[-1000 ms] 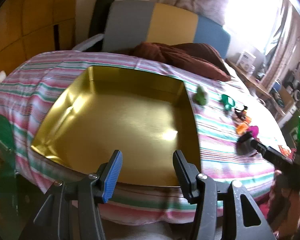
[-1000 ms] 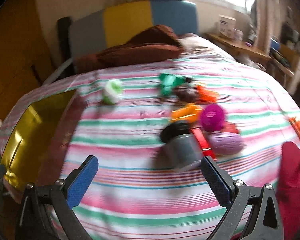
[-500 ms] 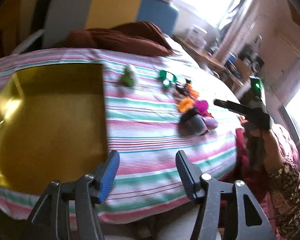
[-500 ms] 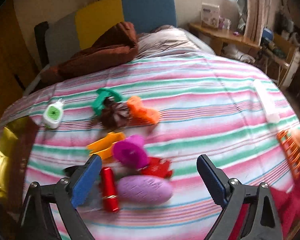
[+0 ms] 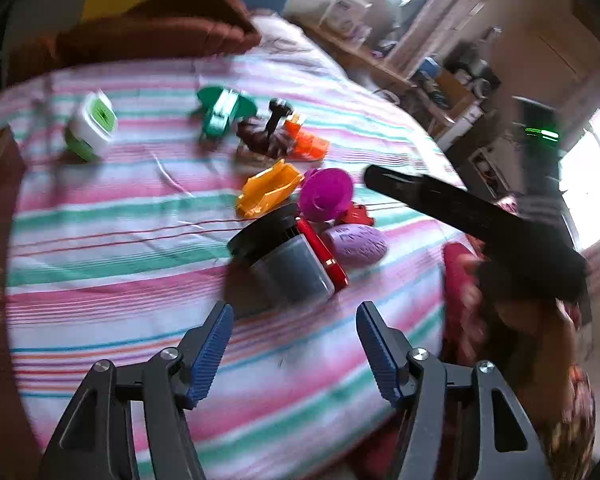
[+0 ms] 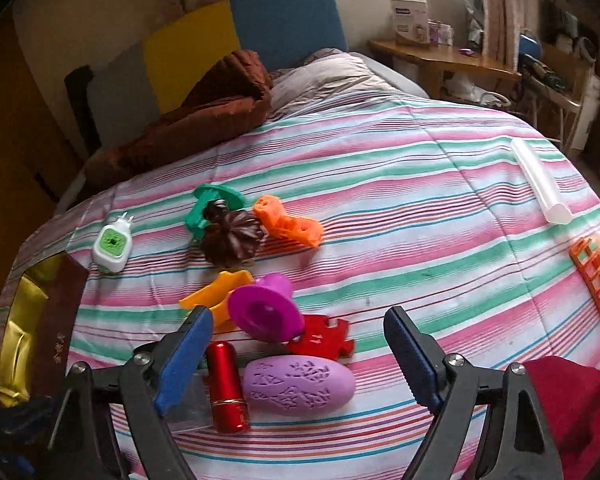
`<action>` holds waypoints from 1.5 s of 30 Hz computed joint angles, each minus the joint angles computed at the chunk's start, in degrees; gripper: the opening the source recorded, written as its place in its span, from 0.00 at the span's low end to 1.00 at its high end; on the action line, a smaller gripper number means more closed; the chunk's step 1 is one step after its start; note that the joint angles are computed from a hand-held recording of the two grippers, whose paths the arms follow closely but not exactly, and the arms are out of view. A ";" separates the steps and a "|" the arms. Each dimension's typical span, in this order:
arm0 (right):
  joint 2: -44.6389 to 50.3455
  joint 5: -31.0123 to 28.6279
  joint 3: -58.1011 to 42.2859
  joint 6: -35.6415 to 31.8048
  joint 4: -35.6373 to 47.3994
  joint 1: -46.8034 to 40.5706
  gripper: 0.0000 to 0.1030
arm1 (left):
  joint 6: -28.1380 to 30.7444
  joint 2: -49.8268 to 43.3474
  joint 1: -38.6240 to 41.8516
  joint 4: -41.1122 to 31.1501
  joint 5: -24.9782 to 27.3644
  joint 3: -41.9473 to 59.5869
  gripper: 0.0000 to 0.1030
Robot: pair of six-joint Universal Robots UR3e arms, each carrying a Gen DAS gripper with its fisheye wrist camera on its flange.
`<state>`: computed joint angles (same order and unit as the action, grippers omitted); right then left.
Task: Organize rigid objects
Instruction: 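Move the left tool to the grey-black cup and close on it, then lift the grey-black cup with the left tool while the right tool grasps the red cylinder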
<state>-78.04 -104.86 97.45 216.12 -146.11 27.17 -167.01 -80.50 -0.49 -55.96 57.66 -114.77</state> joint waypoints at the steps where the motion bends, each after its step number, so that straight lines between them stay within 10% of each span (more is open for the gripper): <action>1: -0.26 -0.26 0.27 0.58 0.16 -0.24 0.85 | -2.92 -2.46 -1.66 1.92 1.43 1.03 0.52; 9: -3.89 -0.03 5.19 3.91 -3.08 -3.00 0.85 | -11.33 -11.39 -8.38 15.39 7.99 2.35 0.48; 26: 0.10 11.46 3.58 -2.95 -6.80 -3.01 0.73 | -2.62 -6.00 0.99 20.79 -0.80 -8.74 0.43; 37: 7.30 13.35 -5.18 -8.51 1.64 0.23 0.52 | 7.84 9.77 13.34 7.60 -8.85 -14.94 0.42; 45: 11.93 12.30 -11.08 -10.96 8.27 1.82 0.44 | 21.93 23.48 27.40 -17.57 -17.58 -13.75 0.42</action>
<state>-66.11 -92.56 86.37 205.16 -137.83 28.99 -145.09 -57.02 26.90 -73.53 40.08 -128.52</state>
